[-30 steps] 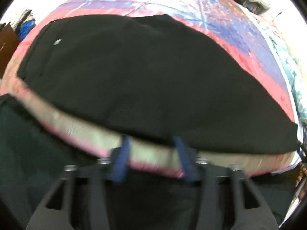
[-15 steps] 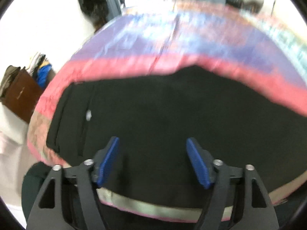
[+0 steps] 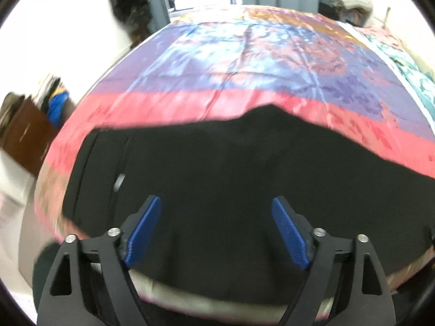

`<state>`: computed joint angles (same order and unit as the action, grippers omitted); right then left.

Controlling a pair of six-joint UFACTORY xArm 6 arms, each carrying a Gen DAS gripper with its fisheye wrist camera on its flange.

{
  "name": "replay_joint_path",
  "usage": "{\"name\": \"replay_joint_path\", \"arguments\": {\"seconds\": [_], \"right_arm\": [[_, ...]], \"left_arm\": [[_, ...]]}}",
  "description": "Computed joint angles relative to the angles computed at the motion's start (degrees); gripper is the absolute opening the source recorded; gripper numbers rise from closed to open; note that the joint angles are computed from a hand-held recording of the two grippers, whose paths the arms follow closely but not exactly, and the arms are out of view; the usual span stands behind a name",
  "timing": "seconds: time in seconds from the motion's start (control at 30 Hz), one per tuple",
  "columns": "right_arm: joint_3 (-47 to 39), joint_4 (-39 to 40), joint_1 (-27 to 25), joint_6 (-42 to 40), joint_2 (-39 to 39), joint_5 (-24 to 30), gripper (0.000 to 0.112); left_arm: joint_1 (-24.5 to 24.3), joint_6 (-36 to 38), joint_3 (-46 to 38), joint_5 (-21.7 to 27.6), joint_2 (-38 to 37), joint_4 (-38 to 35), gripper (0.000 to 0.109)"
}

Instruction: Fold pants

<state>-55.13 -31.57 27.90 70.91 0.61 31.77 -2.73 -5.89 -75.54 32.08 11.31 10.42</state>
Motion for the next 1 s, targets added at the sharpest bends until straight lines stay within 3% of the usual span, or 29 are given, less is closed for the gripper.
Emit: {"name": "replay_joint_path", "arguments": {"seconds": [0.07, 0.13, 0.2, 0.23, 0.27, 0.4, 0.57, 0.77, 0.83, 0.93, 1.0], "right_arm": [[-0.24, -1.39, 0.3, 0.6, 0.51, 0.29, 0.103], [-0.39, -1.95, 0.26, 1.05, 0.78, 0.07, 0.103], [0.03, -2.25, 0.25, 1.49, 0.66, -0.64, 0.103], [0.36, -2.58, 0.36, 1.81, 0.4, -0.71, 0.103], [0.35, -3.01, 0.39, 2.03, 0.46, -0.74, 0.103], [0.52, -4.26, 0.39, 2.66, 0.51, -0.81, 0.103], [0.71, -6.34, 0.62, 4.45, 0.57, -0.85, 0.103], [0.7, -7.79, 0.86, 5.82, 0.62, -0.72, 0.103], [0.75, -8.11, 0.91, 6.15, 0.58, -0.72, 0.103], [0.9, -8.72, 0.95, 6.74, 0.5, -0.8, 0.103], [1.01, -9.4, 0.99, 7.33, 0.48, -0.84, 0.103]], "left_arm": [[-0.25, -4.47, -6.3, 0.68, 6.25, 5.27, 0.087], [0.63, -13.45, -12.6, 6.3, 12.12, 12.9, 0.085], [2.63, -17.76, -14.0, 7.27, 14.8, 10.96, 0.086], [3.96, -18.88, -12.09, 4.16, 14.1, 8.41, 0.086], [4.28, -18.24, -11.19, 2.62, 13.79, 8.25, 0.086], [2.36, -20.54, -12.01, 6.98, 12.96, 16.35, 0.084], [1.8, -15.74, -6.86, 1.68, 7.97, 8.71, 0.085], [-1.71, -14.58, -6.95, -1.03, 7.77, 10.5, 0.089], [-1.78, -16.91, -8.76, -0.28, 9.68, 12.57, 0.092], [-0.65, -18.1, -12.05, 4.49, 12.89, 9.33, 0.092], [0.73, -17.52, -11.3, 3.79, 13.6, 6.04, 0.102]]}}
